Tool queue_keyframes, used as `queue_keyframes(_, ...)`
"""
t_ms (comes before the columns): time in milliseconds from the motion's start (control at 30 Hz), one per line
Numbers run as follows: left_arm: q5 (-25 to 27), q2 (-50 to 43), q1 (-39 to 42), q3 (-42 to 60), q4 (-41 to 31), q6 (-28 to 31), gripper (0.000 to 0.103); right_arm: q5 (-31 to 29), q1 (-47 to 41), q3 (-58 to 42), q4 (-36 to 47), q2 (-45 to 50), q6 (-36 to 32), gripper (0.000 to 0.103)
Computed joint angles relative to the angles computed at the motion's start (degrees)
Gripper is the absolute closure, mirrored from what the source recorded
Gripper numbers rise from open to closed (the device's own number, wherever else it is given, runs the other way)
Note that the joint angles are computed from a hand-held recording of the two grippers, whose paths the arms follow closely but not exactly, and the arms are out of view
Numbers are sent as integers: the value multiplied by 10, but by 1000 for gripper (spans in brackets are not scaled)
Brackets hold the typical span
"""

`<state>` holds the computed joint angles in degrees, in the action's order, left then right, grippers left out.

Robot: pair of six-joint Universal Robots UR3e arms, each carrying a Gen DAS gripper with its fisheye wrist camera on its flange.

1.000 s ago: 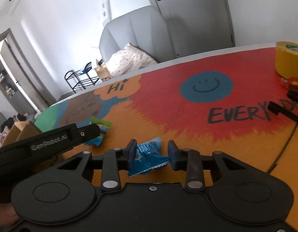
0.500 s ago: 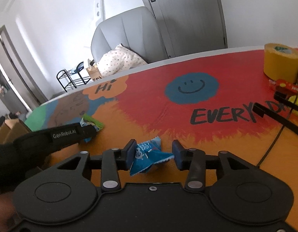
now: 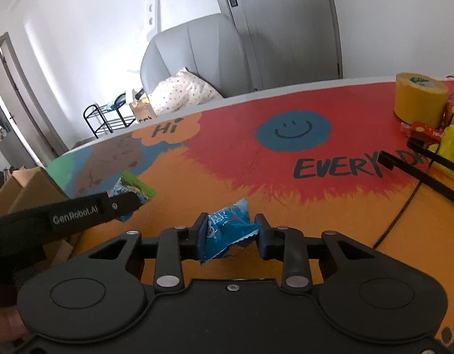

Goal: Organize snacks
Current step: 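Carry both held candies over the cardboard box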

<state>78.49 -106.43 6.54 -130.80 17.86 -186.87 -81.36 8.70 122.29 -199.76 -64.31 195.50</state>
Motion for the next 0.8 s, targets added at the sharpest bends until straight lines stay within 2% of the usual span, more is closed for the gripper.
queue_keyframes(333, -80, 174, 73, -100, -52, 48, 71, -36, 44, 24, -8, -70, 21, 72)
queue_keyframes(633, -179, 344, 172, -159, -163, 111, 71, -72, 90, 25, -3, -108, 32, 72)
queue_keyframes(800, -248, 458, 256, -186, -272, 166, 71, -104, 127, 6, 10, -110, 40, 72)
